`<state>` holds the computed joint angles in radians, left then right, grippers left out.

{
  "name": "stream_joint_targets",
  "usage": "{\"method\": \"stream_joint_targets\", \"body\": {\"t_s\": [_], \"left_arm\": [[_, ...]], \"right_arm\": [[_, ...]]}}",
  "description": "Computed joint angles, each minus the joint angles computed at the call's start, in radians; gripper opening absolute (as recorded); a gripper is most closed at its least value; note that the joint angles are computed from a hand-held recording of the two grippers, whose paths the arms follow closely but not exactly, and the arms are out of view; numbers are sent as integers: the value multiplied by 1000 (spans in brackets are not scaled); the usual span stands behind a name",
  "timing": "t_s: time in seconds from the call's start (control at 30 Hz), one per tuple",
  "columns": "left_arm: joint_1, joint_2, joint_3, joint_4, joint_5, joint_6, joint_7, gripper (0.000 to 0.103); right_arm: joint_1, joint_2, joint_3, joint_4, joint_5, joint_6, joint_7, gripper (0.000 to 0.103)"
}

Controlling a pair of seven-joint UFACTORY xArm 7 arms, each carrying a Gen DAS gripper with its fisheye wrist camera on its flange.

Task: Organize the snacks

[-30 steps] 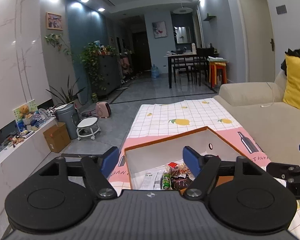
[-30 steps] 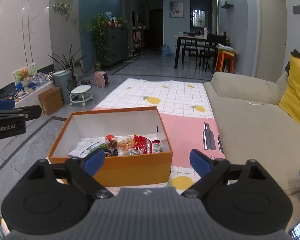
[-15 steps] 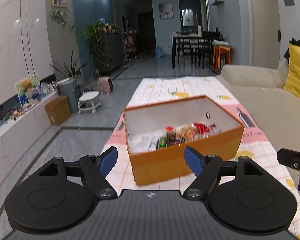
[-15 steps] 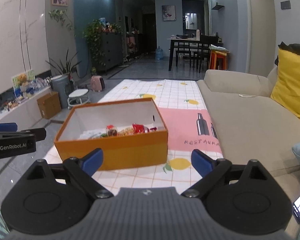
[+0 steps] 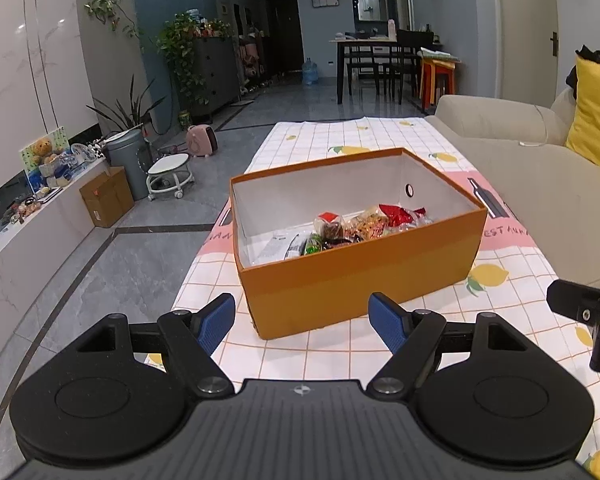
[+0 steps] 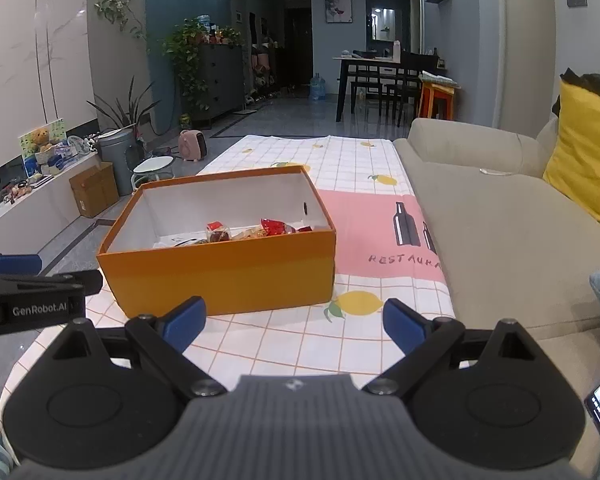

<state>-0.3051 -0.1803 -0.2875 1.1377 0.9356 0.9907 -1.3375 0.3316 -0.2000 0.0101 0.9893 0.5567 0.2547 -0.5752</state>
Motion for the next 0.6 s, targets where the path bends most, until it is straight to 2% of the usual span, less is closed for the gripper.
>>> {"method": "stream_joint_targets", "body": {"t_s": [0.6], "left_arm": [[4, -3, 1, -2, -13, -8, -1, 89]], "right_arm": [[-9, 15, 9, 14, 1, 4, 2, 92]]}}
